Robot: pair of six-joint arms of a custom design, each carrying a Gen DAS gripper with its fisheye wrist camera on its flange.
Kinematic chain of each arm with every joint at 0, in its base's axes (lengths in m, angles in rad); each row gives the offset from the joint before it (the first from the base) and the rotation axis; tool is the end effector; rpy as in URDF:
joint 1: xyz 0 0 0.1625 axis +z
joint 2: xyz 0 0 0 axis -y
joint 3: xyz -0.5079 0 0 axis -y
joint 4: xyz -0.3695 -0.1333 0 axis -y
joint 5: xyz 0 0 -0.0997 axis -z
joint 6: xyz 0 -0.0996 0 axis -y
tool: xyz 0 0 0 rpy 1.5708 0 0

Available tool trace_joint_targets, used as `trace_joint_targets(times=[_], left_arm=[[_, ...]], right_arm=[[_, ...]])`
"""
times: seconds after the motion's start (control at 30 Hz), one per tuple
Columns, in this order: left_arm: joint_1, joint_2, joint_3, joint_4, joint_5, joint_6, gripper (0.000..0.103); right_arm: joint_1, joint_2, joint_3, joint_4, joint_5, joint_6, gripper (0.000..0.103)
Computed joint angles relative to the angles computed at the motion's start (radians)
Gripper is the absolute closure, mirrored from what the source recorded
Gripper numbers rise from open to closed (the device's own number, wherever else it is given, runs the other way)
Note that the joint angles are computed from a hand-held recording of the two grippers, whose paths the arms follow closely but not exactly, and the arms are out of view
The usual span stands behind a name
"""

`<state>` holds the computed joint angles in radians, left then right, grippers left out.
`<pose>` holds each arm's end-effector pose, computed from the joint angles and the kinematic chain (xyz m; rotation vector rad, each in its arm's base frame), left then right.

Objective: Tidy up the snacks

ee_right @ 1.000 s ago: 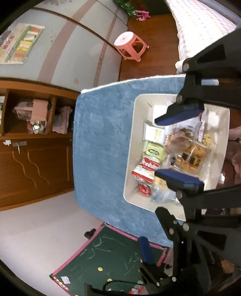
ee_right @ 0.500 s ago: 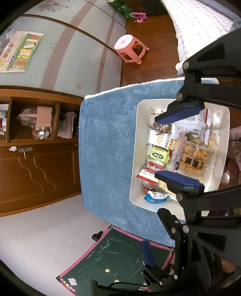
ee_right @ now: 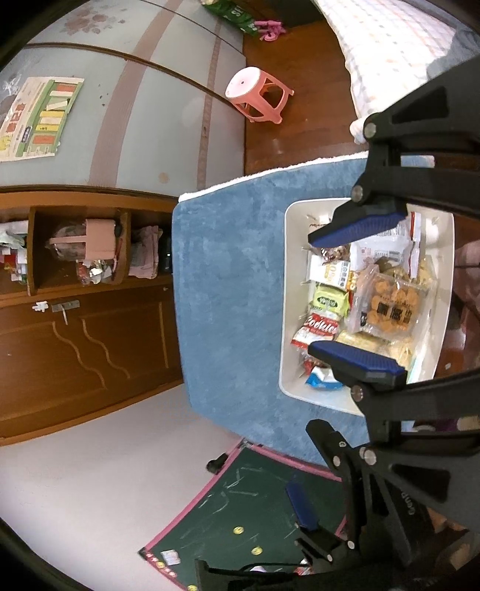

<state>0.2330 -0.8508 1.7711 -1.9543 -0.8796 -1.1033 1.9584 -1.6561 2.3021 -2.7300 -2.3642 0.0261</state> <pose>-0.5433 -0.3312 0.1334 0.5069 2.3105 -0.5739 0.1986 -0.3217 0.4342 0.1682 -2.3557 0.8048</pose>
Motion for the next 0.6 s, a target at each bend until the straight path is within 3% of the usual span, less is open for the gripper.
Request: trace_joint_targets(times=[0.3,0.6], left_arm=[[-0.032,-0.029,-0.017,0.044,0.043,-0.054,0.013],[-0.042,-0.036,-0.023,0.088,0.052,-0.09,0.013]], right_arm=[[0.099,0.019,0.006,-0.077,-0.069,0.0,0.045],[0.106,0.02,0.004,-0.054,-0.068,0.026,0.045]])
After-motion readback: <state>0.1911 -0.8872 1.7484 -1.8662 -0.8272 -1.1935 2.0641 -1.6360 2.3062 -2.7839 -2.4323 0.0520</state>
